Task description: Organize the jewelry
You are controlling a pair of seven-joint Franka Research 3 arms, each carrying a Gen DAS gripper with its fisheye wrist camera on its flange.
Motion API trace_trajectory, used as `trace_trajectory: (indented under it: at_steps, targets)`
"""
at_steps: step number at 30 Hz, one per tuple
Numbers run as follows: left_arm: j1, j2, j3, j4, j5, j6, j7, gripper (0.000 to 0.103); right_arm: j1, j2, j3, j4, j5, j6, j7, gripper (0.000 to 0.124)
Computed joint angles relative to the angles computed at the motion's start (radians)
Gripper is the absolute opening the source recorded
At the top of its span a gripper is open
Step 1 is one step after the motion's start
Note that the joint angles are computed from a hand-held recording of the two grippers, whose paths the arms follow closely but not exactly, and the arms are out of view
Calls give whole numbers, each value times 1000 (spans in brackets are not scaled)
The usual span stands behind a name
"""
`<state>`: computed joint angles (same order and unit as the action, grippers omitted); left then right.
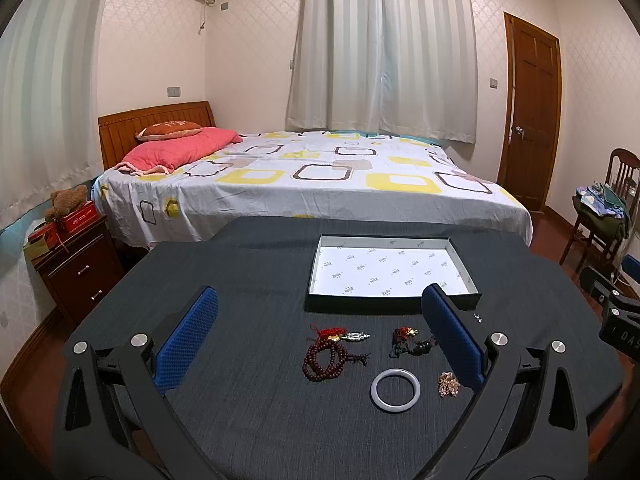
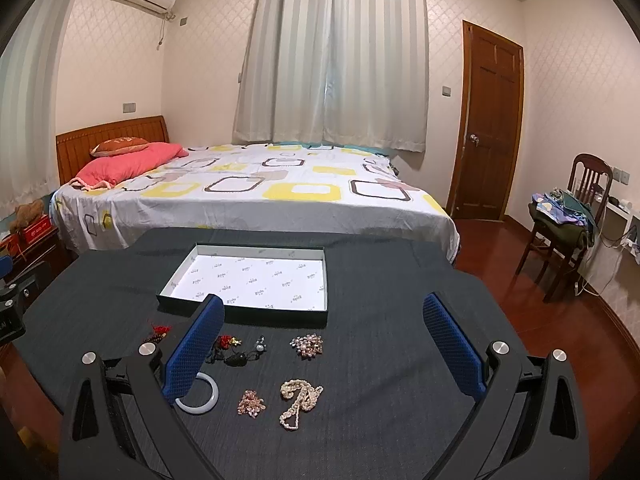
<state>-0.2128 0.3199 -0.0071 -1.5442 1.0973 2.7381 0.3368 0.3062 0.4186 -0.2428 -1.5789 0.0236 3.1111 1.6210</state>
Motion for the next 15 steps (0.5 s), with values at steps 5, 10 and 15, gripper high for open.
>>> trace_trajectory:
  at_steps: [5, 10, 15]
  targets:
    - [0, 5, -1, 7, -11, -4, 11, 99, -4, 0, 5, 2, 3, -3, -4, 97]
    - [-5, -1, -1, -3, -7, -6, 8, 99, -5, 1, 5, 6, 3, -3, -4, 97]
    - [3, 3, 0, -9, -8, 6, 4, 99, 3, 1, -4, 4, -2, -1, 2, 97]
